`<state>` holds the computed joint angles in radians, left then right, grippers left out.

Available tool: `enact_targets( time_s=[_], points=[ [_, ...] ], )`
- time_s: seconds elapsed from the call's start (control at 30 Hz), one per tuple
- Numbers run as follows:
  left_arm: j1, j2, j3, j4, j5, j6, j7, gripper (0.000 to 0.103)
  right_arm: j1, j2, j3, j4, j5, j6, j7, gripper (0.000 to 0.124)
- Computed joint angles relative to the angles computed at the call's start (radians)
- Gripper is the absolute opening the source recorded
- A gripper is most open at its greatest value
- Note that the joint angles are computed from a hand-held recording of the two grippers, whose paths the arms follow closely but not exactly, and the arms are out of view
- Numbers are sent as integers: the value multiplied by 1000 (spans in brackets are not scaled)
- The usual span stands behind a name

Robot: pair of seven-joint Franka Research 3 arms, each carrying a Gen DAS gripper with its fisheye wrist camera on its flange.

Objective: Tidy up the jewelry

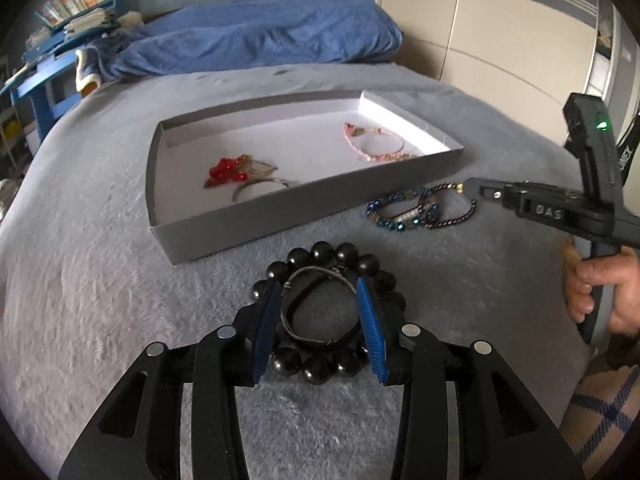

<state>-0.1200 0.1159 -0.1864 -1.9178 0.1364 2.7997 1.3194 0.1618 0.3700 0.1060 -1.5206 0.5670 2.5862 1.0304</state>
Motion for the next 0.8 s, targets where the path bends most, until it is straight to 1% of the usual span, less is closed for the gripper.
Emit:
enact_targets(
  time_s=[0.17,0.23,0.27,0.3,0.33,0.4,0.5,0.6,0.67,0.77,0.8],
  points=[
    [-4,33,-1,49,11,-68,8,41,2,3,-3,5,-6,-10,11,6],
    [-6,39,0,59,21,-78,6,41,2,2,-3,3,-7,-9,12,6],
    [-7,42,1,63,28,-86,3,46,1,4,-2,5,-6,-9,11,6],
    [-5,50,-6,75,12,-109,24,47,1,3,-2,4,-5,-8,10,6],
    [-11,55,-2,83,30,-117,17,49,1,4,-2,6,-6,-10,11,6],
    [-23,57,6,89,73,-124,-7,49,0,4,-2,5,-6,-9,11,6],
    [-15,54,0,81,55,-109,2,48,0,5,-2,7,-7,-11,12,6],
    [-14,42,1,64,56,-91,0,37,0,5,-1,7,-4,-8,10,6],
    [-11,31,2,47,52,-69,-9,20,0,6,-1,7,-4,-7,11,6],
    [3,7,-6,6,0,-6,13,10,-1,5,0,6,0,-5,9,6],
    [9,-4,-9,-12,-24,23,25,8,-1,6,0,6,0,-6,9,6]
  ],
)
